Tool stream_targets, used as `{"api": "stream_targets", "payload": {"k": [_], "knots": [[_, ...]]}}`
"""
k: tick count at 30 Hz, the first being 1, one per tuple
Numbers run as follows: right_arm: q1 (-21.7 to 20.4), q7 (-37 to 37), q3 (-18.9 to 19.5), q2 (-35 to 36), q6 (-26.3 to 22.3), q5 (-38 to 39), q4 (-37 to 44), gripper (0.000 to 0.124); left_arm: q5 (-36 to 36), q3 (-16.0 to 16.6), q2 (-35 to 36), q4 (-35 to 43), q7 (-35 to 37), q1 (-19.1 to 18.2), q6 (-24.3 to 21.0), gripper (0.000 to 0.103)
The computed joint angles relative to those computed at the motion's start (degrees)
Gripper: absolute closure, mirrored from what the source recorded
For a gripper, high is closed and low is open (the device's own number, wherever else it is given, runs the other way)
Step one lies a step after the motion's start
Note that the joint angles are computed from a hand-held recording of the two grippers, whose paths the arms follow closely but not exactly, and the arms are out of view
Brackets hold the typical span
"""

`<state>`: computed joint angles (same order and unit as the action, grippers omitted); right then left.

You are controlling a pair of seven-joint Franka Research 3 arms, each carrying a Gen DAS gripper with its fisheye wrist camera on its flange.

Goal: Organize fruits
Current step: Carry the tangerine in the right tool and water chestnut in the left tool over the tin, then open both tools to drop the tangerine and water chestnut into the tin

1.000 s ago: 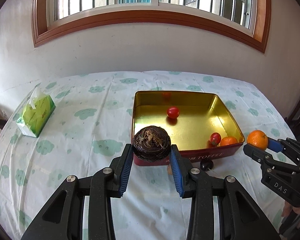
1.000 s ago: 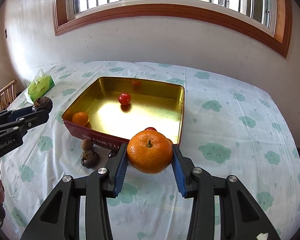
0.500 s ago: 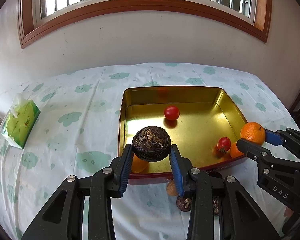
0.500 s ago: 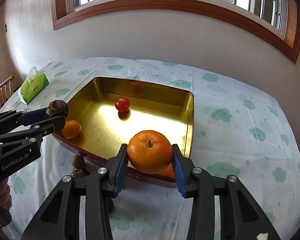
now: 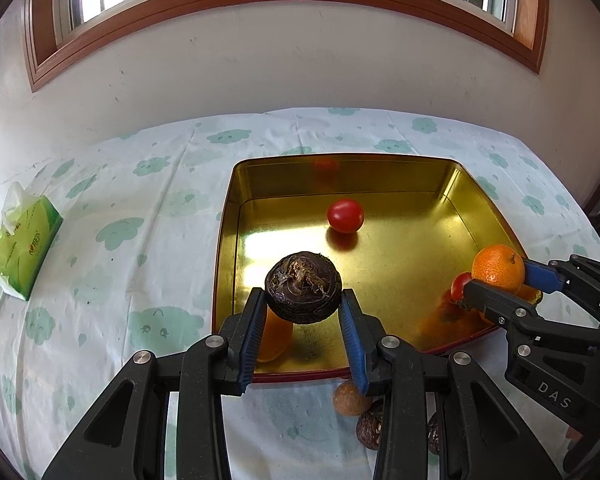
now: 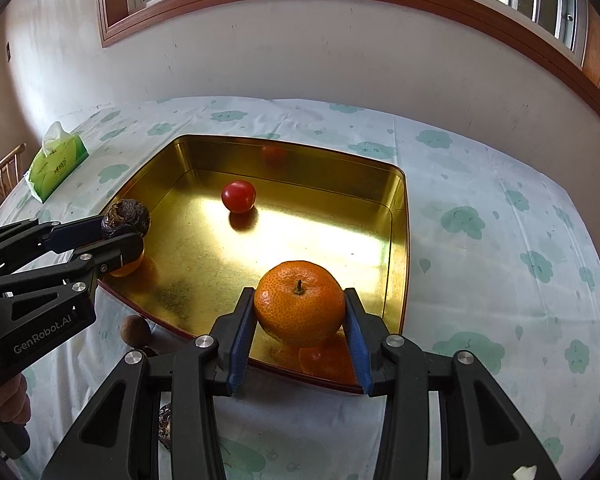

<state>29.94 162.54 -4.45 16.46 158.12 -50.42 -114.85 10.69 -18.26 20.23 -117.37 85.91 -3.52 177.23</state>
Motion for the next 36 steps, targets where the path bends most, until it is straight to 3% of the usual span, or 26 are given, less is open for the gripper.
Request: {"api": "stream_targets", "payload": {"k": [14, 24, 30, 36], "knots": [[0.36, -0.58, -0.89, 0.89, 1.16, 1.22, 0.34, 0.083, 4.9, 5.55, 0.91, 0.79, -4.67, -4.9, 0.89, 0.065], [0.45, -0.55, -1.2, 0.94, 1.49, 1.19, 0.3, 0.083, 4.88, 3.2, 1.4, 1.63, -5.01, -3.24, -0.18, 0.063], [0.6, -0.05, -1.2, 0.39, 1.12, 0.29, -0.05, 0.082, 4.69, 3.45, 0.9, 1.08, -5.43, -3.54, -0.24, 0.063], [0.9, 2.76, -0.49, -1.55, -0.05, -2.4, -1.47, 0.082, 3.81, 2.3, -1.7, -2.9, -5.26, -1.82, 2.25, 0.063]]}}
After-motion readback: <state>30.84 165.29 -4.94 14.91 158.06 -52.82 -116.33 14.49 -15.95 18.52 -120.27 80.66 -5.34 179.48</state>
